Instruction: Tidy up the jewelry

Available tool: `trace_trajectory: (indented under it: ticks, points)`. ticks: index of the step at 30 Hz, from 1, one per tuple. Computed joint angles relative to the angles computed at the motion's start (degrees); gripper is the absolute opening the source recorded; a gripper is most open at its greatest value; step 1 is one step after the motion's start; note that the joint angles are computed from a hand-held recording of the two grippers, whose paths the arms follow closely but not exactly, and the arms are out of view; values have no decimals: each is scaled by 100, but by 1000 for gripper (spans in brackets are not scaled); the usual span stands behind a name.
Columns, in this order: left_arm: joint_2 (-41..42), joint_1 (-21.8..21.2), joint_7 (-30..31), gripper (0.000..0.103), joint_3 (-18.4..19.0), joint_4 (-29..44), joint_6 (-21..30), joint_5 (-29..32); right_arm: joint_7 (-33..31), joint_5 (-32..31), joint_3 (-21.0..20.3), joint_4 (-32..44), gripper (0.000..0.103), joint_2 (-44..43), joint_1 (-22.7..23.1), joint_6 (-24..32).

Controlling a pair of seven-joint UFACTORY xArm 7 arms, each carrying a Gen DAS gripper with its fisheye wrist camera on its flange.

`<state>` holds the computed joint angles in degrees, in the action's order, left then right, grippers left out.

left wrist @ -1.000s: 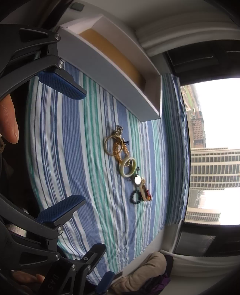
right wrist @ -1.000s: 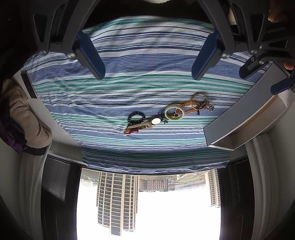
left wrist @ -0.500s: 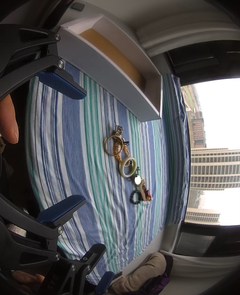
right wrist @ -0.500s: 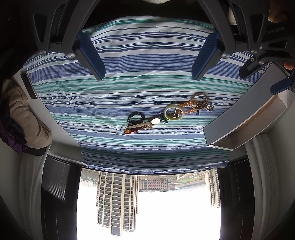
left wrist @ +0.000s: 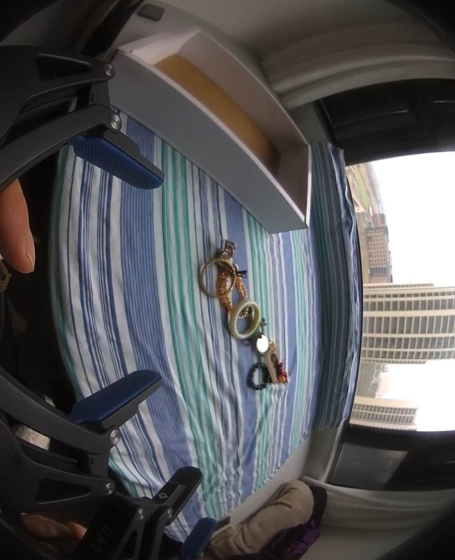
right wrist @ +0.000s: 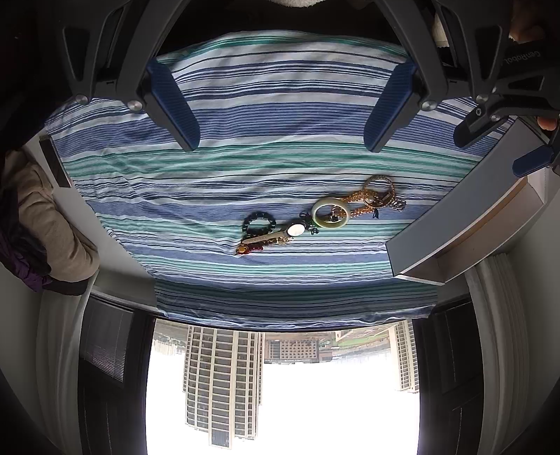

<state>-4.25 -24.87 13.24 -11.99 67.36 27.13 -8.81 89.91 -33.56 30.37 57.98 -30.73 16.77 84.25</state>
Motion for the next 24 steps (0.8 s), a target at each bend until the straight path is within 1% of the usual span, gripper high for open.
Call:
trace_trajectory:
  ticks: [24]
  points:
    - [11,16,-168,103,-10,-1,-35,188,-81,81,-15,-95,97,-127,-58,-94]
